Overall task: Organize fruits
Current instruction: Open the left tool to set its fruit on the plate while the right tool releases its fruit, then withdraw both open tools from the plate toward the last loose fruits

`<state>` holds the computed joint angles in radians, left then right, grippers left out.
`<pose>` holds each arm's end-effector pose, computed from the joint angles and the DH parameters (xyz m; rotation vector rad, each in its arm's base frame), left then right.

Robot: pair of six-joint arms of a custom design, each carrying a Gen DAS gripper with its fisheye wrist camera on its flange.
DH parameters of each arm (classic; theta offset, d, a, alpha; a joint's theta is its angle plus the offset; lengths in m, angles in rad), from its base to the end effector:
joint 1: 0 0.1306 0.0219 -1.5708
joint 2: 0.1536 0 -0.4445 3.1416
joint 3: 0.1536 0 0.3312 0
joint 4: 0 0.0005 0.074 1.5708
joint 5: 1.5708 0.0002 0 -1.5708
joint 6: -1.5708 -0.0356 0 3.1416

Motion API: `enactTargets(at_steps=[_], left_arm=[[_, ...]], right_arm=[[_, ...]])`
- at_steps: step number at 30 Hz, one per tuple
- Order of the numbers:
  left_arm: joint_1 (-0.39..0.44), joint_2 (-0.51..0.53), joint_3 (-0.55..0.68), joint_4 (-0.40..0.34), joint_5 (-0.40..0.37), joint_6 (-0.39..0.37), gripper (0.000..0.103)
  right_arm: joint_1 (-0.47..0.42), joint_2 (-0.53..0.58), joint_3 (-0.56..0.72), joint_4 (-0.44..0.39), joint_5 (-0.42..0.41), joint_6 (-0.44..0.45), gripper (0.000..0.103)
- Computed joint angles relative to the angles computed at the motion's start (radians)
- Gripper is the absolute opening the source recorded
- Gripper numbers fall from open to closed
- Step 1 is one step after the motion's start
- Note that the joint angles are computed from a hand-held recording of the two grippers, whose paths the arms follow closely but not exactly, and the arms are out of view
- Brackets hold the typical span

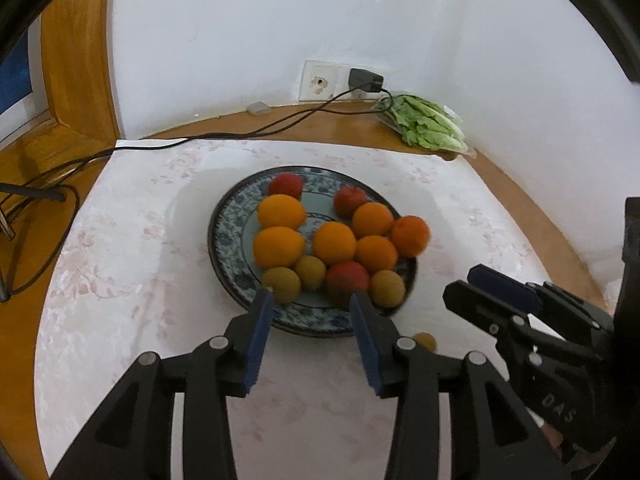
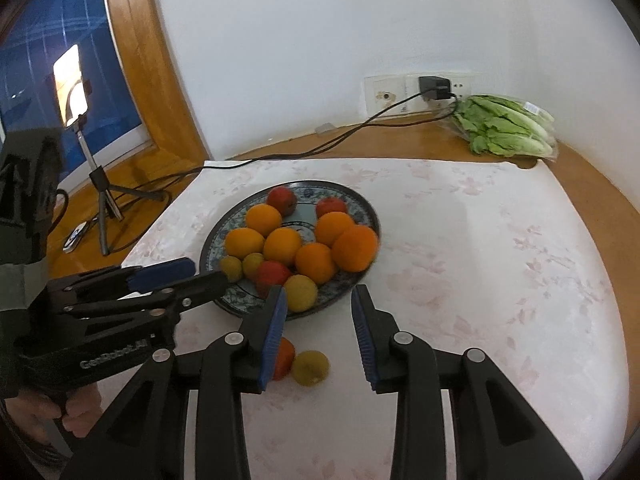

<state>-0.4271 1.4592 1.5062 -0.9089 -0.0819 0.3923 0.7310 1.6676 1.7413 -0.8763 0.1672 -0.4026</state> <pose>0.4038 -0.1811 0.5070 0.0055 2.4471 -0.2688 0.4048 0.3544 0.5070 -0.3102 2.3667 0.3490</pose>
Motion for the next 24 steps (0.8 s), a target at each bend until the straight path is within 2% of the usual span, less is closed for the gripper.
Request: enactTargets(at_steps=[13, 24], left_arm=[[-0.072, 0.012, 0.002, -0.027, 0.036, 0.021, 0.045], [-0.092, 0.033, -0.003, -0.032, 0.040, 0.041, 0.045]], right_arm=[[-0.022, -0.072, -0.093, 0.015, -0.001, -0.051, 0.035], [-0.031, -0.097, -0.137, 0.031, -0.006, -0.068, 0.035]])
